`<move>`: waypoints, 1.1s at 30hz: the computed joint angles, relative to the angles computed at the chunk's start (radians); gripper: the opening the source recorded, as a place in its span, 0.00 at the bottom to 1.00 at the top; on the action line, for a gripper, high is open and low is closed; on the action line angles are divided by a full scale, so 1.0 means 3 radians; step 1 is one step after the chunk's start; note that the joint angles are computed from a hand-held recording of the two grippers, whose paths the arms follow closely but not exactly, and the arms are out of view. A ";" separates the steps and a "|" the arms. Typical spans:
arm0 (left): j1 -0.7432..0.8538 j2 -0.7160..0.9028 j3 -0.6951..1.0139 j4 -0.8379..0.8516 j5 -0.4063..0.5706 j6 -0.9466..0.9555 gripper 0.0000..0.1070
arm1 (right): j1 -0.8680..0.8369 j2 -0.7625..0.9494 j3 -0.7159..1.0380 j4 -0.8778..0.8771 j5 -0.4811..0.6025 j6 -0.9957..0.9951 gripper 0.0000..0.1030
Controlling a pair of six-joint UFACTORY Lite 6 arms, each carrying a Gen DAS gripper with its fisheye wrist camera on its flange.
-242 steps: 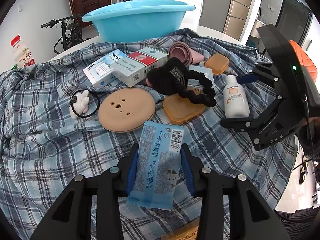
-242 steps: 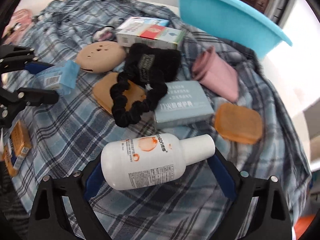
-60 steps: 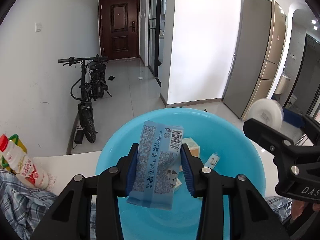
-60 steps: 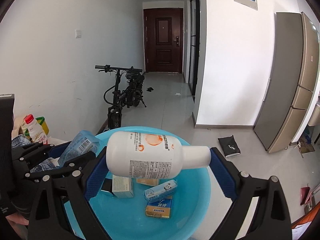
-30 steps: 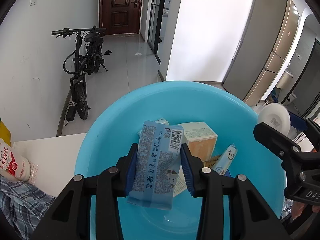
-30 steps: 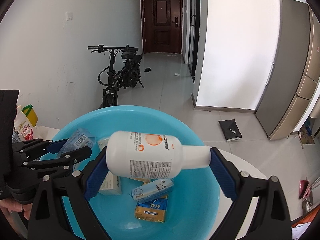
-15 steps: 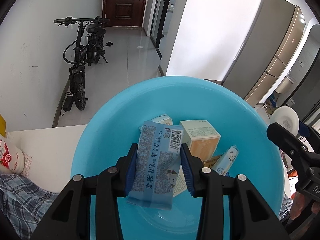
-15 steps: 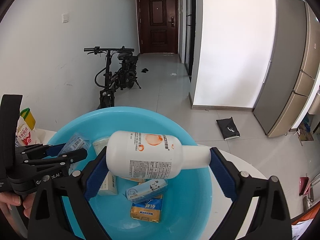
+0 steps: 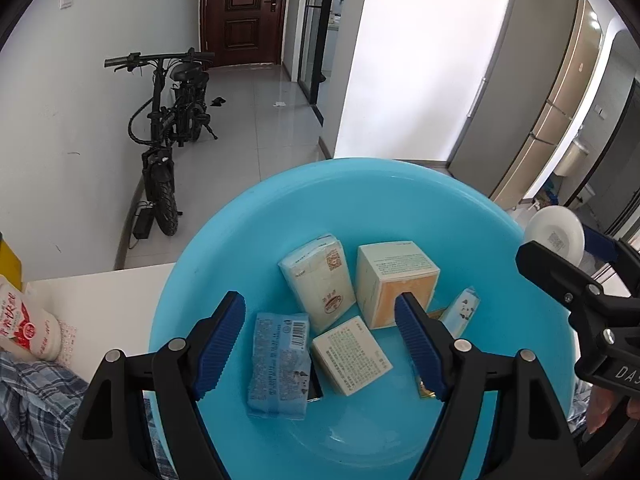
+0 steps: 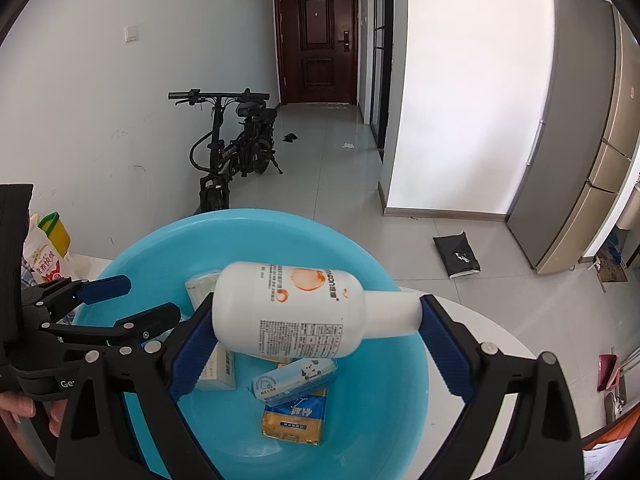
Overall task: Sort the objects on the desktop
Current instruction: 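Lower the white lotion bottle into the basin and open the right tool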
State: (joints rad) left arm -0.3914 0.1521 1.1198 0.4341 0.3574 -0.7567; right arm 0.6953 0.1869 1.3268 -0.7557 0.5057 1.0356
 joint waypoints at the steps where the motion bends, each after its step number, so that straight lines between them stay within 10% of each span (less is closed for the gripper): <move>1: -0.0055 0.0036 0.0038 0.0210 0.0110 -0.0166 0.74 | 0.0003 0.0010 0.0005 -0.0008 0.0009 0.0008 0.91; 6: -0.0380 0.0251 0.0213 0.0962 0.0658 -0.0709 0.74 | 0.0033 0.0128 0.0072 -0.0140 0.0143 0.0153 0.91; 33: -0.0285 0.0198 0.0130 0.0691 0.0474 -0.0435 0.74 | -0.0043 0.0466 0.0299 0.0338 0.0251 -0.0357 0.91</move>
State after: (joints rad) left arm -0.4770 0.2114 1.1588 0.6412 0.4994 -0.8873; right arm 0.6824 0.3267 1.4164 -0.6542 0.5809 0.9285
